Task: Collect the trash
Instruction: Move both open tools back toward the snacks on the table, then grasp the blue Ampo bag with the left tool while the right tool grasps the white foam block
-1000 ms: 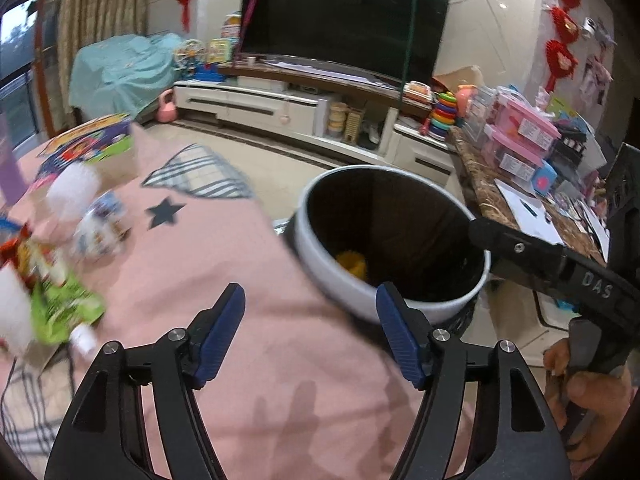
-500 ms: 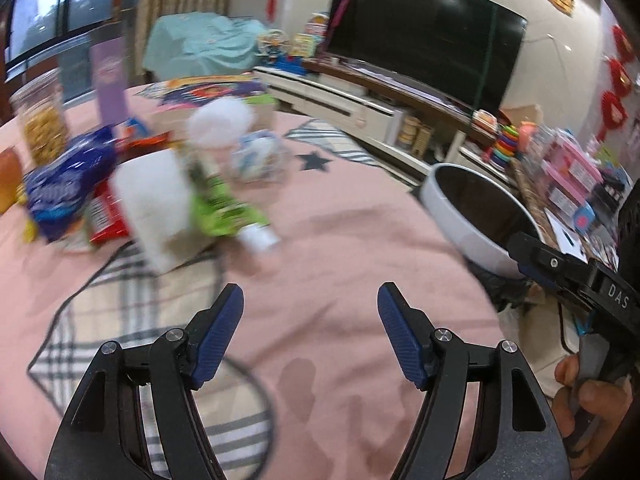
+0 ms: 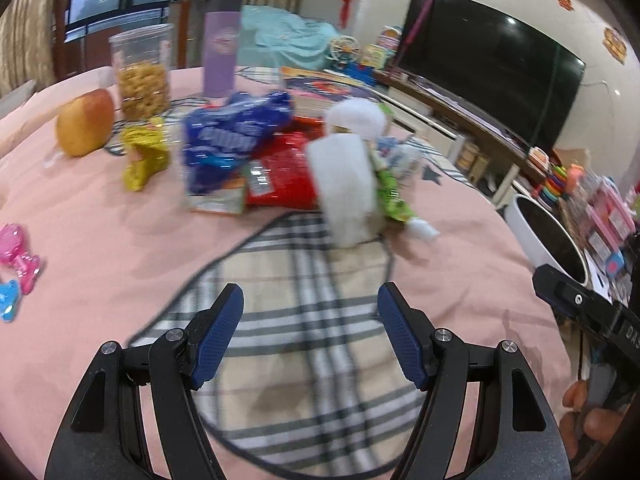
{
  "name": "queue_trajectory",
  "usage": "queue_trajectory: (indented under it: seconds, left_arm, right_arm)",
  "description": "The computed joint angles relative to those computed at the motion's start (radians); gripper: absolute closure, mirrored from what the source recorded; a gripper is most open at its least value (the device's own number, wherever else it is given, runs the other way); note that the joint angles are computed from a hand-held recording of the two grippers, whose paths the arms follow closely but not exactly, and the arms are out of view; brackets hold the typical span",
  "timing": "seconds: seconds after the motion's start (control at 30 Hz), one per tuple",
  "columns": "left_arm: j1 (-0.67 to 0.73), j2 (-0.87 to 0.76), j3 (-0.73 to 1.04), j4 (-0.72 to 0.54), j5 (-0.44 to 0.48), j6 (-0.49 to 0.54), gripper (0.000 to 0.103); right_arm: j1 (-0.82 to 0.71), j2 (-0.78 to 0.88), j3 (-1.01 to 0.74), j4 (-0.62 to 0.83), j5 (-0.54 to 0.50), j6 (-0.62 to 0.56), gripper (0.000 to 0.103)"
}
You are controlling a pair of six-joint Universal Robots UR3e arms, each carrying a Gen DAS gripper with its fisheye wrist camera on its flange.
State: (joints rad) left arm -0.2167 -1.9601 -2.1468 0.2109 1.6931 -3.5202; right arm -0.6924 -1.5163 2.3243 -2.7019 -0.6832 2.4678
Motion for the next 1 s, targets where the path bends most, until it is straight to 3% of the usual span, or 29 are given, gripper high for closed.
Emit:
queue_trajectory:
  seconds: [0.47,1.0]
  left_arm:
    - [0.208,0.080,-0.129,0.060,-0.104,0.080,0.032]
    - [0.297,-0.005,0.040,0.018,-0.196,0.158,0.033]
  right_arm:
    - [0.244,0.127,-0.036,-0.195,-0.054,0.115,0.018]
    - [0.483,0.366,-0.316,-0.280,-0.197,0.275,0.026]
